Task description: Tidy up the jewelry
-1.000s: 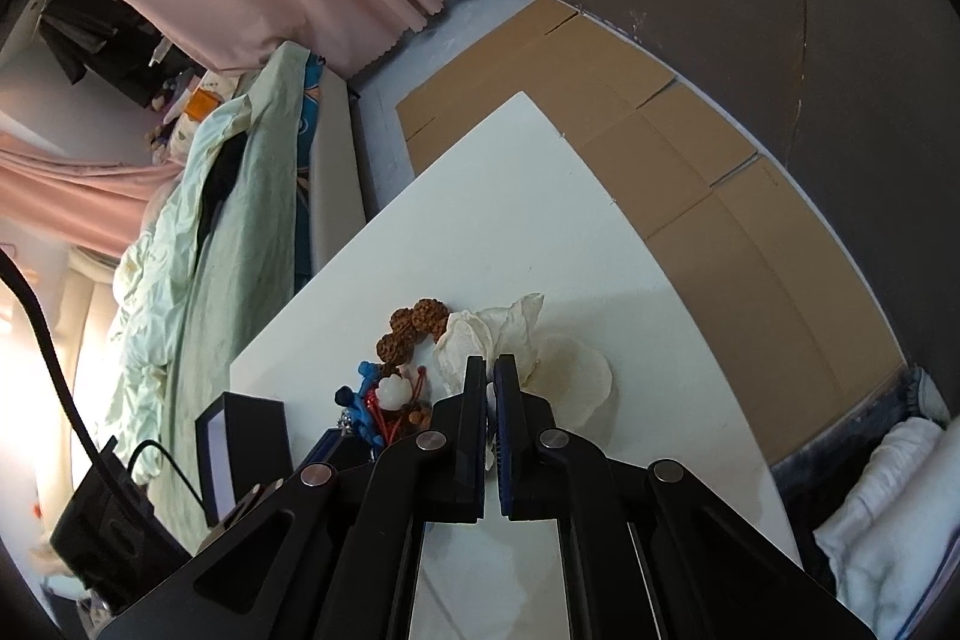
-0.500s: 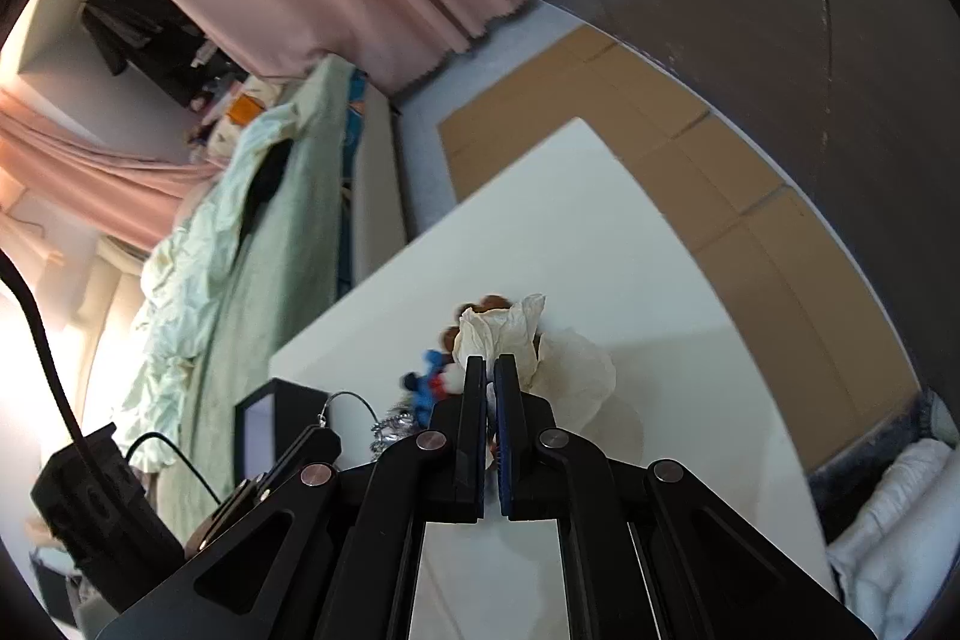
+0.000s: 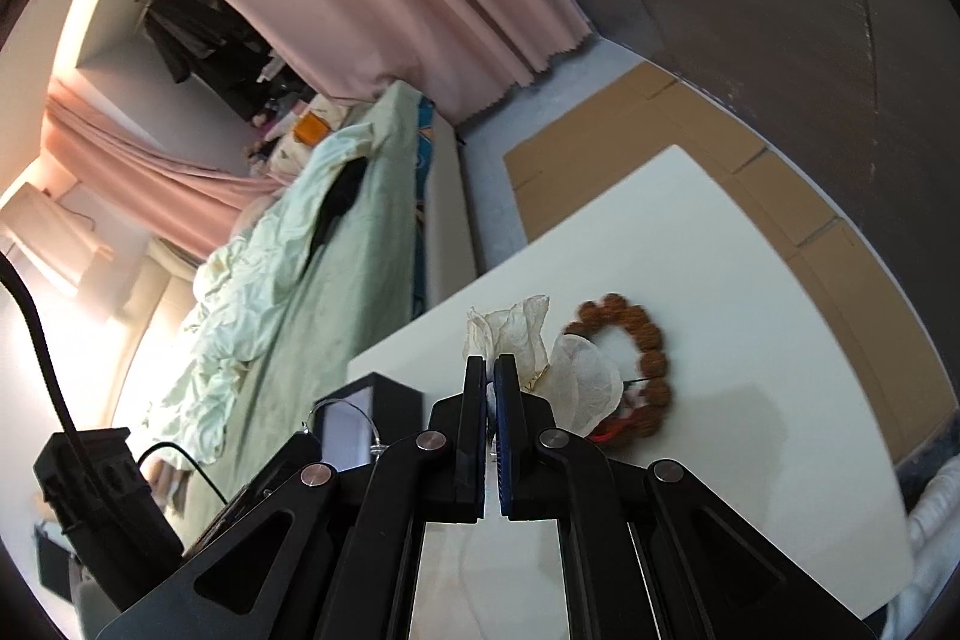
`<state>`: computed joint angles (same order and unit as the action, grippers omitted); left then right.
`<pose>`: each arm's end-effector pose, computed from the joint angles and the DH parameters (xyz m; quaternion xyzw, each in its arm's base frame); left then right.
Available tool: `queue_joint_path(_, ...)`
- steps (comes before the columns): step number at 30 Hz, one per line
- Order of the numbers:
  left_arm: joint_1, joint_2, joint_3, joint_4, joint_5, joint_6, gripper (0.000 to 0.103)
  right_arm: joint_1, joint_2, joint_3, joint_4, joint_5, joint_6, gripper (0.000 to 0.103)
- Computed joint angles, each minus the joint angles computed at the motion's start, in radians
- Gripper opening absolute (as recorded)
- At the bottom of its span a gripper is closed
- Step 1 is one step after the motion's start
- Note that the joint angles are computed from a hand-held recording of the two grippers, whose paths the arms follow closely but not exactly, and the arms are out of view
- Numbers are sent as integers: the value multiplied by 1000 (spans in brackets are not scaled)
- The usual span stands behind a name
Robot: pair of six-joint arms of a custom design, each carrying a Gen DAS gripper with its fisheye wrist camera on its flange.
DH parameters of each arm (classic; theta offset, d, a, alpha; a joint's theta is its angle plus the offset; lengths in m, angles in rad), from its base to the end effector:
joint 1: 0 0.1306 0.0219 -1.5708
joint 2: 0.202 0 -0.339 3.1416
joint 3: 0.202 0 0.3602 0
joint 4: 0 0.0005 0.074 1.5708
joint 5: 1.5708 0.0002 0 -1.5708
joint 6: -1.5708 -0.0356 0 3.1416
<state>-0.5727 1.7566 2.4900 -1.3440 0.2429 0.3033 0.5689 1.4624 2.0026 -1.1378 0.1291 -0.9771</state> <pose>0.4208 -0.2821 0.6231 0.1737 0.8649 -0.2918 0.3696 0.3842 0.2396 0.5917 0.2083 0.8577 0.2850 0.3739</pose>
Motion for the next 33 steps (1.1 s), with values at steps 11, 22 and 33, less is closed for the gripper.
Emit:
queue_joint_path(11, 64, -101, -76, 73, 52, 27, 3, 67, 50, 50, 44, 35, -12, 4)
queue_joint_path(22, 111, -139, -106, 96, 33, 22, 3, 95, 83, 76, 121, 29, 4, 4)
queue_joint_path(33, 154, -70, -65, 20, 12, 25, 3, 101, 165, 155, 135, -24, 24, 4)
